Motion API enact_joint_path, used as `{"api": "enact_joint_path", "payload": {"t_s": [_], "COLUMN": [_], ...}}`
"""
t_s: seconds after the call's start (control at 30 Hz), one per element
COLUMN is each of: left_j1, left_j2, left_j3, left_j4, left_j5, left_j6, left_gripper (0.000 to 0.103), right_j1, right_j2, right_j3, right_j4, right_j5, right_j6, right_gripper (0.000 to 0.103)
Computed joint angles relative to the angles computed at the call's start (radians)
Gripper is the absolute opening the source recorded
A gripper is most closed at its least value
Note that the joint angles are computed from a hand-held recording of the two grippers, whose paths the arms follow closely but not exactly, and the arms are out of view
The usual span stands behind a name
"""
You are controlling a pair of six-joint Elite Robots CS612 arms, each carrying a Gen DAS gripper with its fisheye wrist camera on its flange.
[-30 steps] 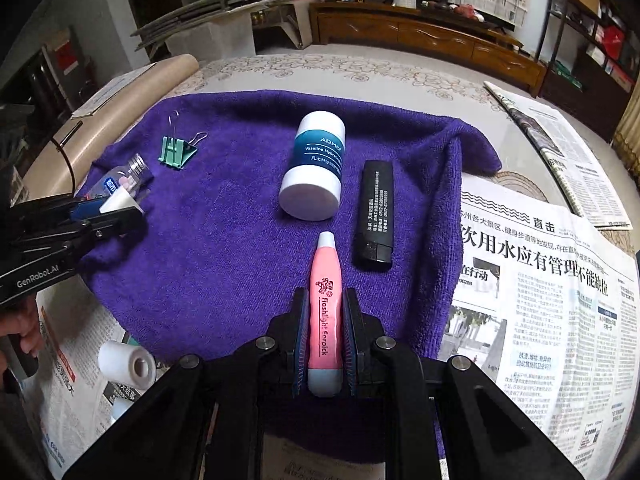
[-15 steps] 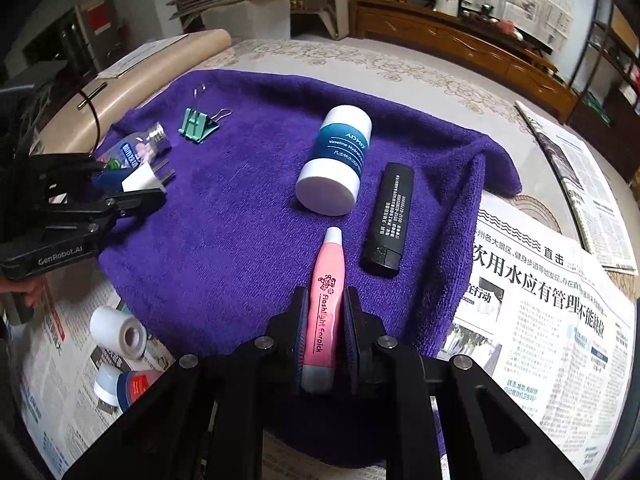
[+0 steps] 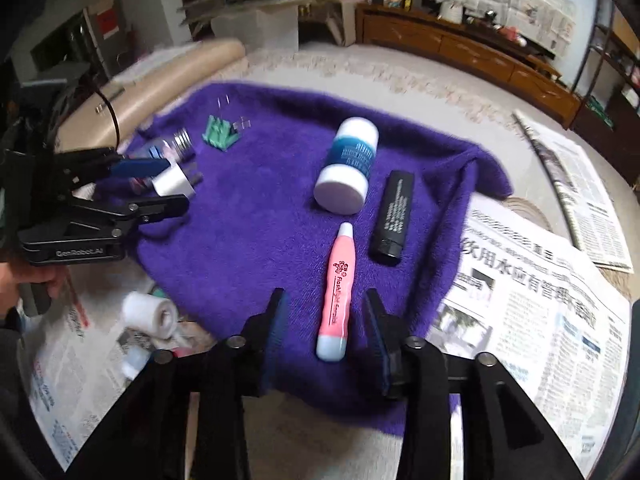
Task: Organize rigid objects
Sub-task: 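Set the plug and pink highlighter on the purple towel and open both tools, then grasp the small white USB light with the left tool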
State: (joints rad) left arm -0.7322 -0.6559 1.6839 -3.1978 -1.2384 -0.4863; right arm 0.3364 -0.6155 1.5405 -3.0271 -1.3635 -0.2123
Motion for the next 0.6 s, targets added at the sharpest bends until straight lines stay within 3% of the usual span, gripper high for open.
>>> {"api": "enact_joint_path", "payload": {"t_s": [0.13,0.17,0.33,0.6], "left_j1": [-0.034,-0.045,-0.082,-0.131], "left_j2": [-0.027,-0.035,-0.049,-0.018], "left_j3": [0.049,0.066,0.110,0.102], "left_j4": [-0.064,-0.082,-0.088,-0.008], "left_j5": [0.023,0.026,0.020,0.032], "left_j6": [0.001,-0.007,-0.049,-0.141], "left_gripper": [0.103,0.103,0.103,0.103], "right_j1": [-0.016,-0.017,-0.042,-0.067], "right_j2": [-0.038,-0.046,-0.069,-0.063], "right_j3": [0.098,0.117,0.219,0.284], "right_j4": [-0.151,-0.178,-0.303,-0.336], "right_j5": [0.014,0.001,0.015,0.045], "right_j6": [0.107,0.138,0.300,0.408], "right_gripper": [0.094,0.103,0.103,0.103]}}
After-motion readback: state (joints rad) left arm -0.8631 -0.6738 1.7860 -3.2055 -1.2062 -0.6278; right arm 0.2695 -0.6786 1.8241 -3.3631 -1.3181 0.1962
